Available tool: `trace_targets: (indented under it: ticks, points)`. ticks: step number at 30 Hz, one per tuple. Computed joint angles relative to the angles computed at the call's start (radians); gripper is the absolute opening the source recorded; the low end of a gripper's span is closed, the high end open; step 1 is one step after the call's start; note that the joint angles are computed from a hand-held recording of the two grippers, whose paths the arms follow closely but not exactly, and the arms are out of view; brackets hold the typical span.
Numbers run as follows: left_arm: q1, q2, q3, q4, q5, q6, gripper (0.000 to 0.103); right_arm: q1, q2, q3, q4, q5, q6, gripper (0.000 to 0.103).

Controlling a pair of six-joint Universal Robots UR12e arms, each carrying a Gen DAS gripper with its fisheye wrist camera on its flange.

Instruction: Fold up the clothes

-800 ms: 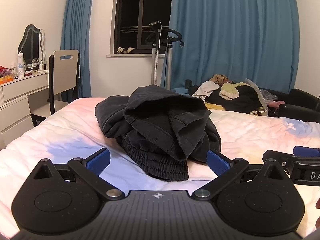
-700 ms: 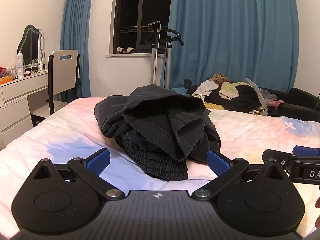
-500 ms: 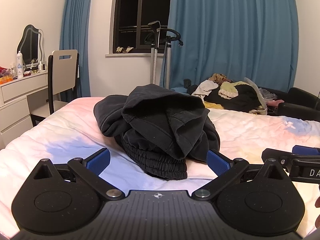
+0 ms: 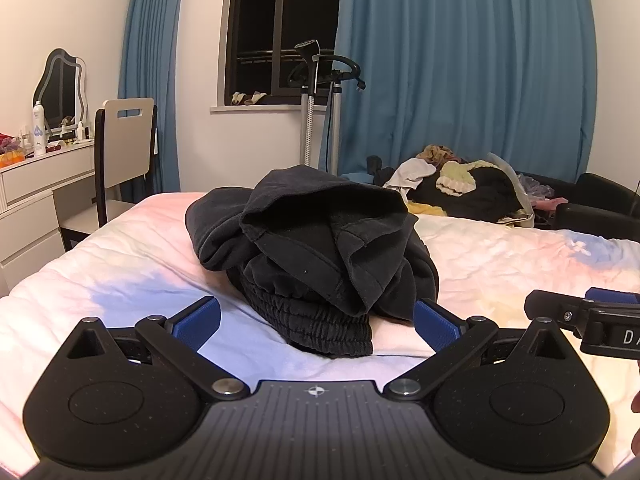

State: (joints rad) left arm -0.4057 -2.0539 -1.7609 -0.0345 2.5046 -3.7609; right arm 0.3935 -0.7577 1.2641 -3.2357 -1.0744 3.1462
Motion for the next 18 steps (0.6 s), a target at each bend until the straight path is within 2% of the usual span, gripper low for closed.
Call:
trace_targets:
  ticks: [18]
  points:
    - [-0.003, -0.003, 0.004, -0.005, 0.002, -0.001, 0.103, 0.002, -0.001, -0.001, 0.000, -0.003, 0.001, 0.103]
